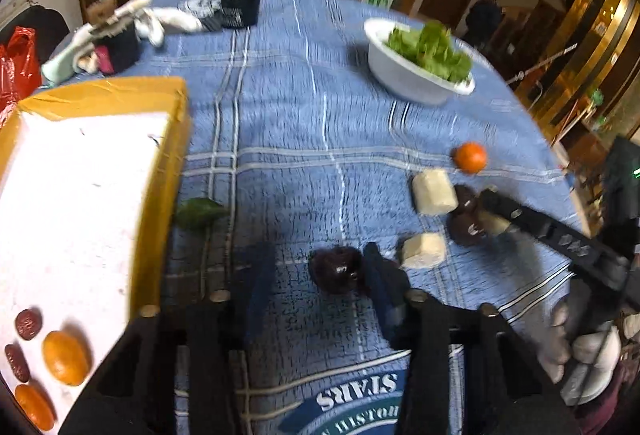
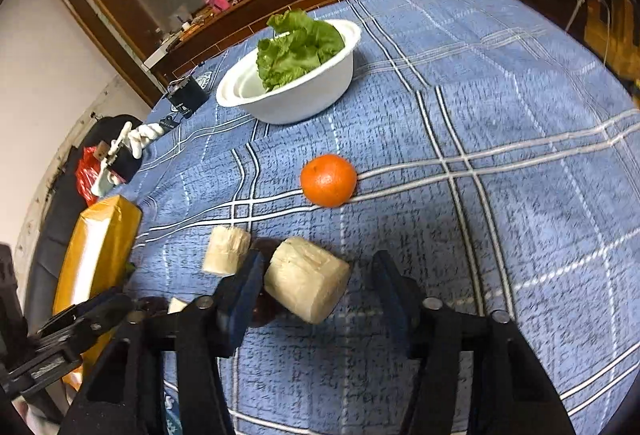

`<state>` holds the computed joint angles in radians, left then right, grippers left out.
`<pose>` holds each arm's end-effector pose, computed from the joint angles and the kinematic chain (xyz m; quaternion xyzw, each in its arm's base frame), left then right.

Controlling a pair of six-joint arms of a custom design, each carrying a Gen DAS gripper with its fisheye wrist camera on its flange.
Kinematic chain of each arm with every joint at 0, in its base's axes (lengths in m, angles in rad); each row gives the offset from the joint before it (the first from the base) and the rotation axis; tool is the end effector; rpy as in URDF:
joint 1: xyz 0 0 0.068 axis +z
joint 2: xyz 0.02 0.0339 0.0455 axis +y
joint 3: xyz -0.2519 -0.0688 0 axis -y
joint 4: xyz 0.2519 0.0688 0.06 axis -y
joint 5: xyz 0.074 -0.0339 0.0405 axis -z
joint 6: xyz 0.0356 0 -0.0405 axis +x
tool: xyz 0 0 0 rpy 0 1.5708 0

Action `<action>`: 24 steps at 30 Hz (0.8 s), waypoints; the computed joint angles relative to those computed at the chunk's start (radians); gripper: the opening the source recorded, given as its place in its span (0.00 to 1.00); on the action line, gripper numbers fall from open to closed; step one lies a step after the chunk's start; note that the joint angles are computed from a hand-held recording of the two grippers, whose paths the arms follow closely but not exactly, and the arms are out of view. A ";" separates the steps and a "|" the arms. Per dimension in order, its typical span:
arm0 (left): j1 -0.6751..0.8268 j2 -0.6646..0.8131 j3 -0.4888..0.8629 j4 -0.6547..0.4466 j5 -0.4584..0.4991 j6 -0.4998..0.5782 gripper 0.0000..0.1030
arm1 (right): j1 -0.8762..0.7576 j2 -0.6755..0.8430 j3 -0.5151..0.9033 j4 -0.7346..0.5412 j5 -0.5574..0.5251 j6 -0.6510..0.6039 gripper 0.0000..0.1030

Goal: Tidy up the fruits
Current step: 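Grasp a dark plum with the left tool while the right tool grasps a white block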

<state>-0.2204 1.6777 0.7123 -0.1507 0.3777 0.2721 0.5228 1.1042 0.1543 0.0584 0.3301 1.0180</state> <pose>0.2768 -0.0755 0.0948 0.2743 0.9178 -0.1771 0.2260 0.1528 0.0747 0.0847 0.2810 0.8883 0.1177 0.3437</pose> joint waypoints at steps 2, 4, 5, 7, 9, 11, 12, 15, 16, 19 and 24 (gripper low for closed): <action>-0.005 0.007 -0.014 0.038 0.009 -0.002 0.37 | -0.016 -0.018 -0.023 0.035 -0.026 -0.015 0.48; -0.009 -0.006 -0.030 0.053 0.000 0.007 0.36 | -0.016 -0.019 -0.029 0.050 -0.041 -0.023 0.45; -0.006 -0.014 -0.039 0.056 0.002 0.010 0.36 | -0.007 -0.020 -0.021 0.033 -0.031 -0.028 0.45; 0.001 -0.019 -0.048 0.059 0.011 0.012 0.36 | 0.009 -0.023 -0.014 0.016 -0.015 -0.029 0.45; -0.007 -0.001 -0.037 0.066 0.011 0.004 0.38 | 0.011 -0.013 -0.015 0.028 -0.014 -0.037 0.45; -0.029 0.008 -0.030 0.083 -0.014 -0.012 0.40 | 0.000 0.009 -0.025 0.072 -0.025 -0.039 0.46; -0.040 0.012 -0.030 0.094 -0.024 -0.016 0.40 | -0.009 0.017 -0.032 0.094 -0.040 -0.040 0.46; -0.045 0.017 -0.035 0.120 -0.024 -0.026 0.38 | -0.025 -0.001 -0.050 0.109 -0.060 -0.045 0.45; -0.044 0.011 -0.043 0.123 -0.021 -0.020 0.34 | -0.029 -0.010 -0.054 0.108 -0.066 -0.043 0.45; -0.048 -0.028 -0.075 0.131 -0.005 -0.002 0.20 | -0.030 -0.061 -0.070 0.083 -0.073 -0.032 0.44; 0.011 -0.090 -0.091 0.078 0.084 -0.016 0.20 | -0.007 -0.173 -0.088 0.021 -0.045 -0.024 0.44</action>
<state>-0.2098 1.5872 0.6213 -0.0725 0.4620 0.2563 0.5156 0.9307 0.0667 0.0795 0.2848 0.9938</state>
